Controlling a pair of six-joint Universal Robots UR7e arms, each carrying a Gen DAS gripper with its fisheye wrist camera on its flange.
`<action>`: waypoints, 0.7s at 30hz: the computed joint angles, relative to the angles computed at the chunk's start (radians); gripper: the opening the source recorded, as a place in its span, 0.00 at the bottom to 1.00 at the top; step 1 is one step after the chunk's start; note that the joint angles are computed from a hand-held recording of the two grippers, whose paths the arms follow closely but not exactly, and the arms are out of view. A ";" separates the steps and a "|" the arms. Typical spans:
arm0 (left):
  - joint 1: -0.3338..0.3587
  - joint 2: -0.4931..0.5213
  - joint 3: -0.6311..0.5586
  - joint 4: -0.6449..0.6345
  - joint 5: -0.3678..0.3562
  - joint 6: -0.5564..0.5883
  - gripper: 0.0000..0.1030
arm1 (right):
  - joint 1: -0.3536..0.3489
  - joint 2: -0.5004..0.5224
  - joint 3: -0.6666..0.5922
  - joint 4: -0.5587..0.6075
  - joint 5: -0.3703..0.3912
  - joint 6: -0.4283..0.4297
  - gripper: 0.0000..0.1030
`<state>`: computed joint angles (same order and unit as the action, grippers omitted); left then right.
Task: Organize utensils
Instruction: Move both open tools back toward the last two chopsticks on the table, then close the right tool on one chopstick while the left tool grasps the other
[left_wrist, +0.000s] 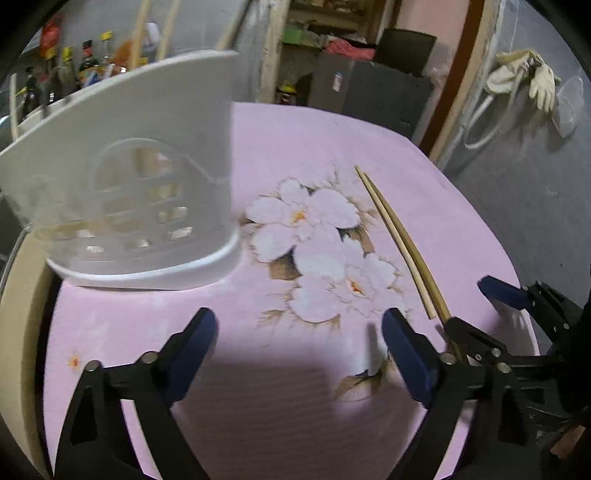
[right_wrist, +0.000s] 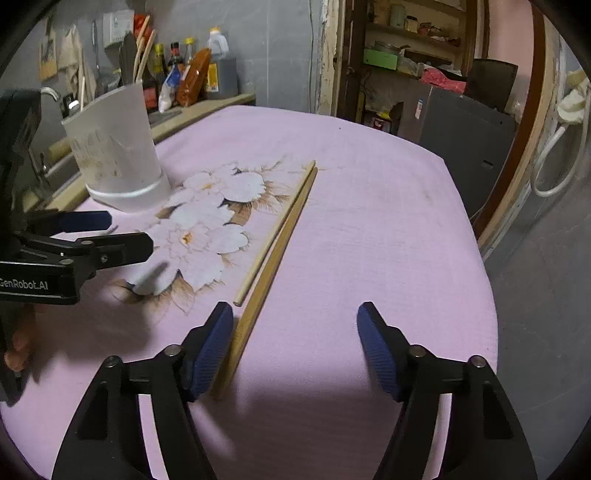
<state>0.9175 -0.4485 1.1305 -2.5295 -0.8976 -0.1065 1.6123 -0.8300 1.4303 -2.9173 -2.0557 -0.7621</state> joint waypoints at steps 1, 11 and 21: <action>0.001 0.005 -0.009 0.012 -0.006 0.003 0.78 | 0.002 0.004 -0.005 0.000 -0.005 -0.007 0.62; 0.009 0.054 -0.102 0.069 -0.055 0.073 0.60 | 0.003 0.044 -0.056 -0.037 -0.056 -0.088 0.32; 0.029 0.139 -0.264 0.146 -0.169 0.095 0.48 | -0.018 0.019 -0.067 -0.020 -0.027 -0.046 0.03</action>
<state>0.9466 -0.3096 0.8667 -2.3839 -1.0665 -0.0114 1.5939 -0.8109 1.3637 -2.9374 -2.0823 -0.8077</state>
